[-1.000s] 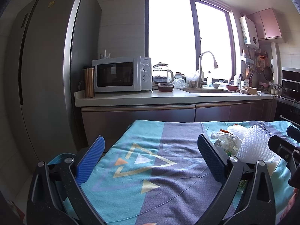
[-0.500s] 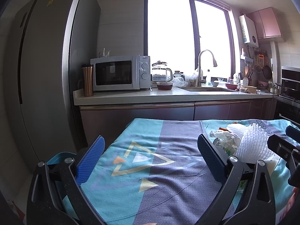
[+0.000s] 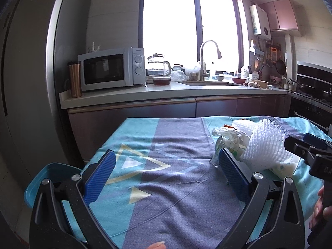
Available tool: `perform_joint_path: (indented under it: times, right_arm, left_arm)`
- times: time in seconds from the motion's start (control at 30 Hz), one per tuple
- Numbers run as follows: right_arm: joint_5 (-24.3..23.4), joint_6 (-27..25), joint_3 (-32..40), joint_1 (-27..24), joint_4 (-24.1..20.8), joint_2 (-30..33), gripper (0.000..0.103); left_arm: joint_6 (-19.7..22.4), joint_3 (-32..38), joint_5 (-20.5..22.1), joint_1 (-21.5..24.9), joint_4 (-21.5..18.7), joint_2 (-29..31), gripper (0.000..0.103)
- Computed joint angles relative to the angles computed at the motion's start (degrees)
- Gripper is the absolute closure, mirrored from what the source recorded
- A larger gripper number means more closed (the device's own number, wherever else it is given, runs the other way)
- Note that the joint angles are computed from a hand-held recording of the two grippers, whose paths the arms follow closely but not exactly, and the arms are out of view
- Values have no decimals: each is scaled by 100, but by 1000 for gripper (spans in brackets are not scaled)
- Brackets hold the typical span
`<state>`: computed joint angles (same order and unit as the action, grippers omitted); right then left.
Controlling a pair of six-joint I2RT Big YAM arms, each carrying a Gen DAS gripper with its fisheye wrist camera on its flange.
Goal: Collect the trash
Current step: 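Grasp the green snack wrapper with the left tool while the right tool grasps the white foam net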
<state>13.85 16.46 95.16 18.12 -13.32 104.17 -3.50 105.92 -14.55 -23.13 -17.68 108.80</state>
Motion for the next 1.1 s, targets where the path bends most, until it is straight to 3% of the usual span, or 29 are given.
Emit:
perform_joint_path:
  times: [0.2,0.43,0.6,0.77,0.9,0.97,1.1]
  right_arm:
    - [-378,34,345,-188,-459,218,7]
    - [-1025,139,635,-349,-691,446,16]
    - [-1295,224,637,-416,-700,490,33]
    - [-1618,290,512,-479,-564,444,47]
    - [-1772,245,433,-498,-507,399,64]
    - [-1897,198,383,-505,-455,360,77]
    - [-2004,75,295,-476,-337,253,89]
  left_arm:
    - [45,609,855,-55,-809,402,6]
    - [293,1393,1917,-158,-1722,942,6]
    - [201,2220,2474,-175,-2497,1482,22]
    - [63,3357,3141,-126,-3425,2181,54]
    - [-119,3736,3495,-90,-3647,2433,70]
    - [-129,3945,3484,-97,-3768,2559,91]
    - [-250,3872,3648,-74,-3705,2530,93]
